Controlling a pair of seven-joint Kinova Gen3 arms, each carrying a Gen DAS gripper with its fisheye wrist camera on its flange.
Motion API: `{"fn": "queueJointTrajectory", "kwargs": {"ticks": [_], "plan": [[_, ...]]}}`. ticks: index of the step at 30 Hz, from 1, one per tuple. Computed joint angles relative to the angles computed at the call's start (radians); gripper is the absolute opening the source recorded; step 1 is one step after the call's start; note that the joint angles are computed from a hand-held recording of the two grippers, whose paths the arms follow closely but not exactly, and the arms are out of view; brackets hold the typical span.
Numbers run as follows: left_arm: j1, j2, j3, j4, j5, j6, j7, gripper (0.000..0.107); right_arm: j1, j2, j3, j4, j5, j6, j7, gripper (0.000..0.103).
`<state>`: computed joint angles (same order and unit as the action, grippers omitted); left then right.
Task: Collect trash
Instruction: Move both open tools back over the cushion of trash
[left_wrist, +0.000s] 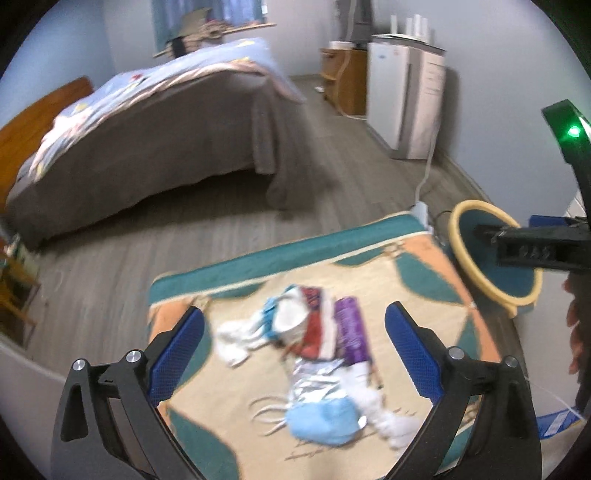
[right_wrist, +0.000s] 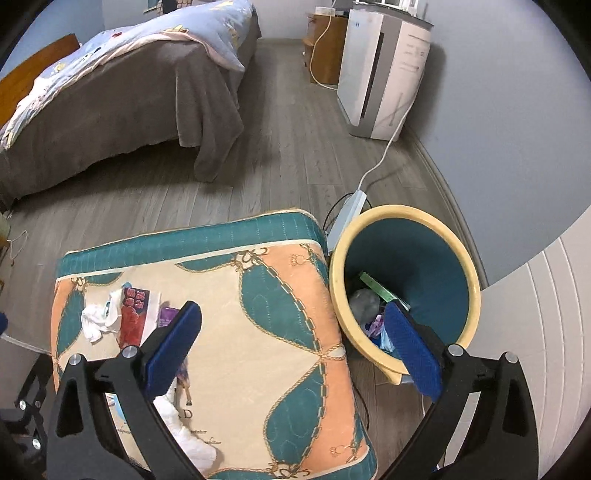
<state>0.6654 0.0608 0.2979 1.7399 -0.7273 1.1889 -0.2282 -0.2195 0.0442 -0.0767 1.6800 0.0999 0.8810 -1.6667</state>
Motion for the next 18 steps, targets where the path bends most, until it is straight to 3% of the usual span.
{"fn": "queueJointTrajectory", "kwargs": {"ticks": [10,18], "plan": [[-0.107,-0.120,0.005,0.157,0.072,-0.062,0.069,0.097,-0.071,0.030,-0.022,-0.005,0.132,0.042,-0.175,0.097],[-0.189,-0.129,0.010,0.201,0.136,-0.099,0.016,0.098,-0.176,0.055,-0.055,0.028,0.252,0.053,-0.256,0.097]]}}
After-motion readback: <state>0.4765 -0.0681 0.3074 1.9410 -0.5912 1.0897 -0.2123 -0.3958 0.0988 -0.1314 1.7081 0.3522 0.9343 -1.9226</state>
